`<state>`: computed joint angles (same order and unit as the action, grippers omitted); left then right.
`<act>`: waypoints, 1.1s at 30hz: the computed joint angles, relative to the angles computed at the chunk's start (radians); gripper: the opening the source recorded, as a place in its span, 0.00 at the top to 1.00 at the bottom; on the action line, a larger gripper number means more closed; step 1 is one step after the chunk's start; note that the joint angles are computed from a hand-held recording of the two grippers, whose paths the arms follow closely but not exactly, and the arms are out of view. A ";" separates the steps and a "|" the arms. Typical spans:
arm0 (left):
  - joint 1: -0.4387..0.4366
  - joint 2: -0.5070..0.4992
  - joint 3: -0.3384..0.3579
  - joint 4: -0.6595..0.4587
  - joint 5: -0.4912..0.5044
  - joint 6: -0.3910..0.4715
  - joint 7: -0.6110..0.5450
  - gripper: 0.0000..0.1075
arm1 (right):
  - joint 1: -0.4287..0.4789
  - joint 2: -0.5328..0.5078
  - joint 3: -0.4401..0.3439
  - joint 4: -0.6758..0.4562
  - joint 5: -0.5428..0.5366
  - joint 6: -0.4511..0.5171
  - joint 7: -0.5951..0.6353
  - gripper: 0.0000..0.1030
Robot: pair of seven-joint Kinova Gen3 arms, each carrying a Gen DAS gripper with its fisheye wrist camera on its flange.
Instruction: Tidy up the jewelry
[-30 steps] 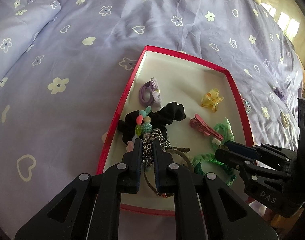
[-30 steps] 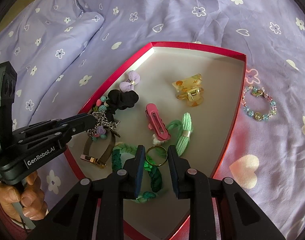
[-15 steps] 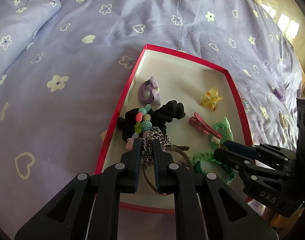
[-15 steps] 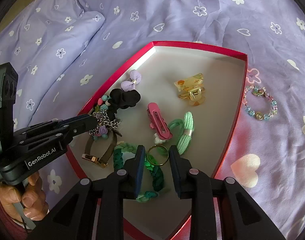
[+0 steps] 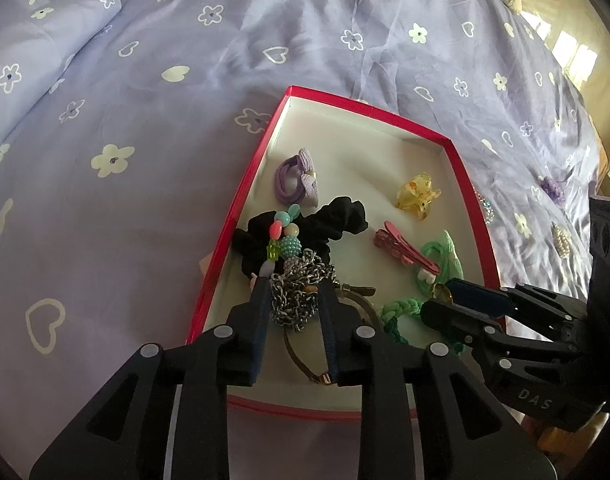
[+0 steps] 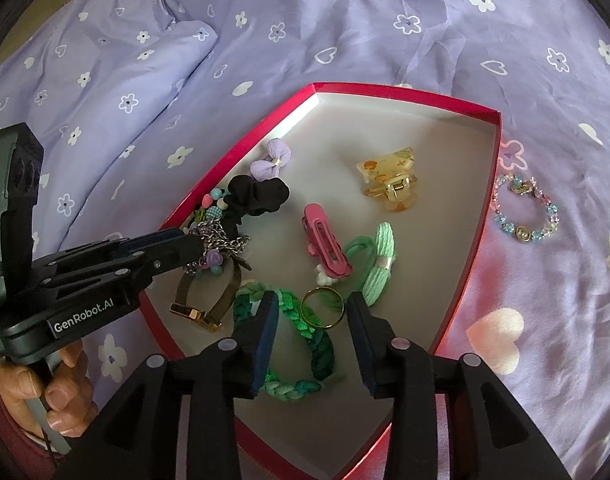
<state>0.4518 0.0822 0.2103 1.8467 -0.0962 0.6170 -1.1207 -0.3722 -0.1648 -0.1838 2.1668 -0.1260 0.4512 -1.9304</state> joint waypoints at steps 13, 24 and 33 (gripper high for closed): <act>-0.002 -0.026 0.005 0.015 0.008 -0.011 0.009 0.59 | 0.020 -0.042 -0.017 0.011 0.012 0.016 -0.010 0.59; -0.018 -0.068 0.013 0.032 0.018 -0.013 0.010 0.30 | 0.040 -0.115 -0.047 0.042 0.087 -0.011 -0.074 0.35; -0.031 -0.111 0.024 0.044 0.021 0.009 0.041 0.20 | 0.034 -0.135 -0.044 0.054 0.074 -0.013 -0.077 0.29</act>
<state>0.4210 -0.0283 0.2345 1.8906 -0.0747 0.6260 -1.0793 -0.3386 -0.2995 -0.2274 2.2208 -0.0522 0.4382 -2.0077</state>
